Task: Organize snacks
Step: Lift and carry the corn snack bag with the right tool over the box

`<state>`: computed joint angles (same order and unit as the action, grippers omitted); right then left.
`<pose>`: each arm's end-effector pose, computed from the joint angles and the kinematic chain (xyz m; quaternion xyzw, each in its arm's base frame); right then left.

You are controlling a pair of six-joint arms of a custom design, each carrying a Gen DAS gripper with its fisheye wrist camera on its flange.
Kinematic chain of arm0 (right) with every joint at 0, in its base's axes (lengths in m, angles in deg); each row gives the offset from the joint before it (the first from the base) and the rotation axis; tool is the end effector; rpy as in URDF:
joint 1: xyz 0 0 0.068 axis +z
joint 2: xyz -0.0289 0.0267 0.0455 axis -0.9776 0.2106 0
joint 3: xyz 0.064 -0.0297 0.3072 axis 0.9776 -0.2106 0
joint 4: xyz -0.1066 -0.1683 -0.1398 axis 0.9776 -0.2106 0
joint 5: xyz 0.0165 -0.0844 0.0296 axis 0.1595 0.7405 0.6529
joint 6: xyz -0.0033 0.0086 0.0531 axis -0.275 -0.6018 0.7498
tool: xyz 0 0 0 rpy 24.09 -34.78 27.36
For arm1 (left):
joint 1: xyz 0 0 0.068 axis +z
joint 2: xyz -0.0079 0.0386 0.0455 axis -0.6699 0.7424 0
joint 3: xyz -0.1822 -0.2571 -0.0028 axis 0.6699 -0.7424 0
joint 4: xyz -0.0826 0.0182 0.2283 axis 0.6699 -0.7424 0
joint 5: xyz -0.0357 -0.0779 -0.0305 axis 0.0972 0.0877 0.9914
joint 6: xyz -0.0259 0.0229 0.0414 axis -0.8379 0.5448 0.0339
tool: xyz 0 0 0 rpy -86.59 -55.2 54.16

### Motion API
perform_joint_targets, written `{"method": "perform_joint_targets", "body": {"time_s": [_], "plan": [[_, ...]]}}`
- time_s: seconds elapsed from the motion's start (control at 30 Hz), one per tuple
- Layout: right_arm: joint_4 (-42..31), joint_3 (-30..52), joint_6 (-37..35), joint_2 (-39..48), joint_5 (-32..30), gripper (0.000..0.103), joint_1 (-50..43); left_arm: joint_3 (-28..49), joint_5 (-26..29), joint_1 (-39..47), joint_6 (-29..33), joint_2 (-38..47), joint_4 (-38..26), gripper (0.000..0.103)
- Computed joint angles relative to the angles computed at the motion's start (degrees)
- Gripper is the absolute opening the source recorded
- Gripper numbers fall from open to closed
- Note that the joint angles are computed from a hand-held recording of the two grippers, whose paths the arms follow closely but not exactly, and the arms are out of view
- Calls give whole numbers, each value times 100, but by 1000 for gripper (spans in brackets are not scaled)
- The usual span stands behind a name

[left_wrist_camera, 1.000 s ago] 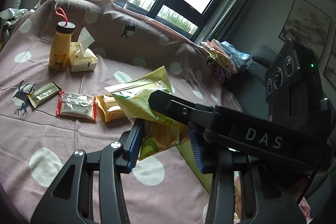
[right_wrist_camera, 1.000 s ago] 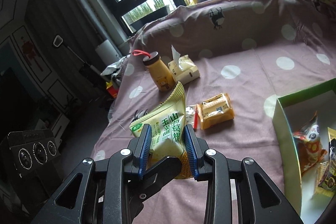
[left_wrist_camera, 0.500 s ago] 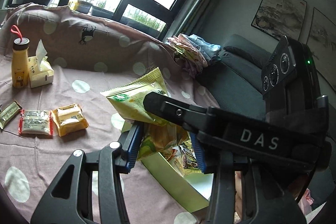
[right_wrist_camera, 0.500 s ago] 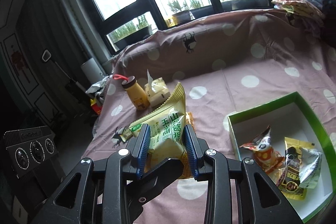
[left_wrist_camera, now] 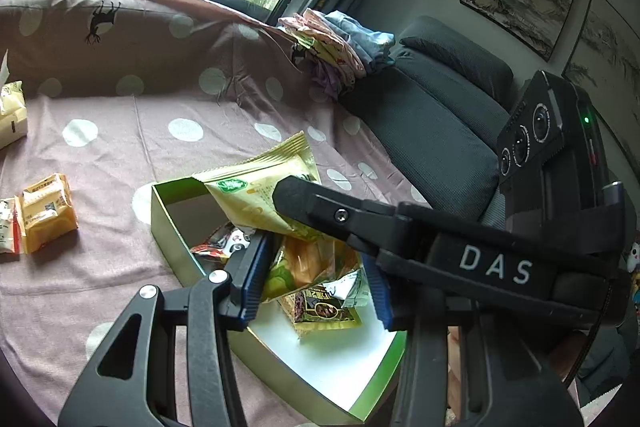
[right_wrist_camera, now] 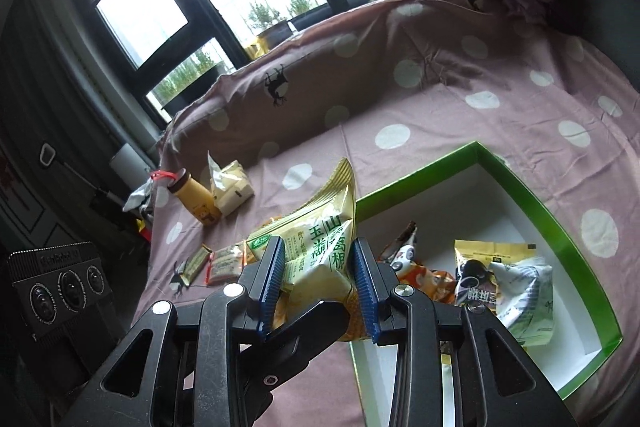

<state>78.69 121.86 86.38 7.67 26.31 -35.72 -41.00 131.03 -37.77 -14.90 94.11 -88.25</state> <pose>0.2571 0.2175 0.2429 0.1054 0.8779 0.2108 0.4169 0.2958 -0.0074 0.2205 0.2170 0.8182 -0.3946 0.3573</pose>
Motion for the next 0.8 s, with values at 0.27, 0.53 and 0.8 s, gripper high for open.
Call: {"method": "perform_joint_targets", "body": {"time_s": [0.27, 0.53, 0.8], "plan": [[-348, -162, 341, -75, -87, 37, -327, 465, -114, -437, 274, 455, -636, 43], [-343, -290, 511, 88, -495, 37, -702, 840, -381, -671, 466, 845, -1198, 41], [-485, -315, 638, 206, -612, 37, -884, 1196, -464, -863, 571, 1197, -1680, 41]]}}
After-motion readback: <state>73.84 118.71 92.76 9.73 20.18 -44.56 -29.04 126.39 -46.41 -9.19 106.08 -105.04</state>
